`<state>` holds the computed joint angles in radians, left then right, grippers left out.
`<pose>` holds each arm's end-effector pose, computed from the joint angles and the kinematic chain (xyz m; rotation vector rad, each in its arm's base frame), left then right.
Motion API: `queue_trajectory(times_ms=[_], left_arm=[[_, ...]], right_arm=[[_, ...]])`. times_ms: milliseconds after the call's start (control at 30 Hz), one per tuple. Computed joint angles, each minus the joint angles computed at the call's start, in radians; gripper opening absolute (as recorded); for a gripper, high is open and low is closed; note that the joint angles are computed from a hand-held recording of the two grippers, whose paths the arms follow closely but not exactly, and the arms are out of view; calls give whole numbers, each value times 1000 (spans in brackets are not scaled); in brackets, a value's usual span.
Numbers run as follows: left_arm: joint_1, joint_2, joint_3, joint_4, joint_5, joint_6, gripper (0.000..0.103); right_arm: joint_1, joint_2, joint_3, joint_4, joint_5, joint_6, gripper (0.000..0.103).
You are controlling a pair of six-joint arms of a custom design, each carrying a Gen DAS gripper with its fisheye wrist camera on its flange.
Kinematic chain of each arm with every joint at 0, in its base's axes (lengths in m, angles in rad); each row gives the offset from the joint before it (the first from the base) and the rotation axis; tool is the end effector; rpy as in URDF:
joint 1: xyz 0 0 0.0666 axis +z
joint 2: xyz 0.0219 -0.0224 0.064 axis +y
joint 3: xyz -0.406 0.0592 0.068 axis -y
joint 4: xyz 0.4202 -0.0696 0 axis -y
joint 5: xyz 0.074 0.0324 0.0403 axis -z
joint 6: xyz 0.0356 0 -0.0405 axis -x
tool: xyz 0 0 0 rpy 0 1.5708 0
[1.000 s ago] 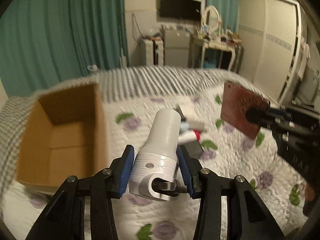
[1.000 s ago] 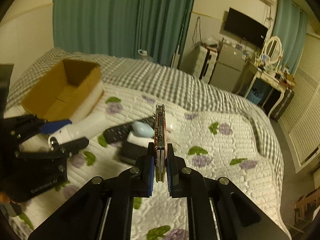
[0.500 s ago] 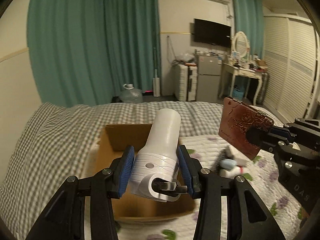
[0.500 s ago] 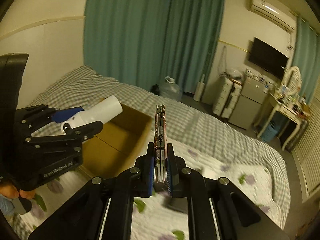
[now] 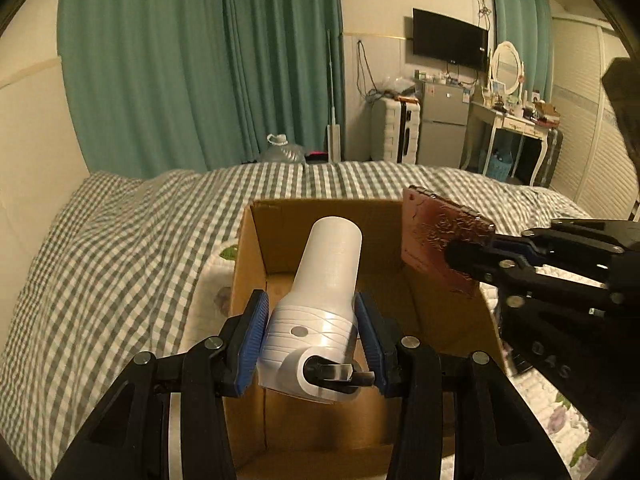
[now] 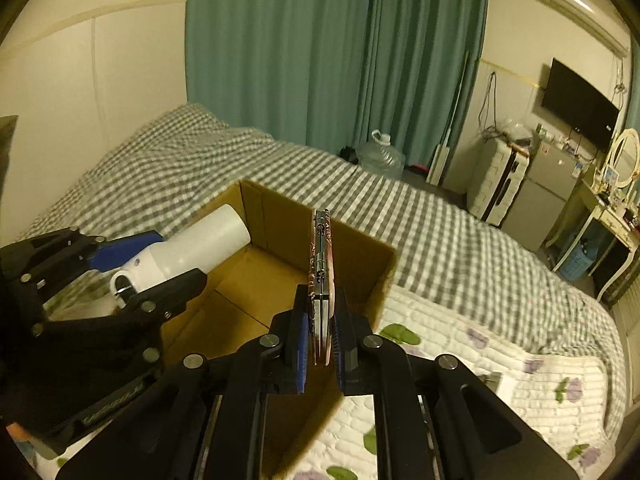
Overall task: Organize rigid objects
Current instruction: 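Carry the white device and pink wallet over the cardboard box with both grippers, then open both grippers to drop the device and wallet into the box, then move both grippers back to the pile of items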
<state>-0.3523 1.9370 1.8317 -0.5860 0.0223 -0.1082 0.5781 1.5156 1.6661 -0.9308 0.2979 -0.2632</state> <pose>0.6875 -0.2540 0.3711 0.5288 2.2040 -0.1549 0.4745 0.2966 0.5266 -0.2189 2.2992 0.0770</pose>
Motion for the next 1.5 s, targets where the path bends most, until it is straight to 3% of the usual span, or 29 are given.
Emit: queue_trajectory(times_ms=[367,533,567,667,767,900,1033,1133,1333,1500], left_arm=[[-7,52,48,-34,-18,-35,46],[-13,38,45,-59,-36,-18,53],[-15,32,41,-58,-44,-14,59],[-28,0,25,-61,-45,3,62],[-55,-37,8,-68,-67,15,68],[-96,-88,-27,-50,-69,32,70],[-148,-120,-58,-27,-66,55,71],[-192,-117,-54,-33,-73,78,71],[-254,-73,-52,-57,-106,99,71],[-293,-1,-14,-118,-111,116,71]], right_arm=[[-42,47,-23,50,-60,-23,10],[-45,11,-43,55,-55,-52,12],[-46,-11,-55,63,-43,-55,19],[-50,-68,-74,69,-8,-56,60],[-58,-137,-98,70,29,-51,68],[-72,-241,-137,46,98,-27,88],[-97,-343,-191,11,164,-4,93],[-134,-410,-243,-33,167,-4,93],[-207,-490,-374,-79,123,32,93],[-292,-513,-479,-59,48,77,93]])
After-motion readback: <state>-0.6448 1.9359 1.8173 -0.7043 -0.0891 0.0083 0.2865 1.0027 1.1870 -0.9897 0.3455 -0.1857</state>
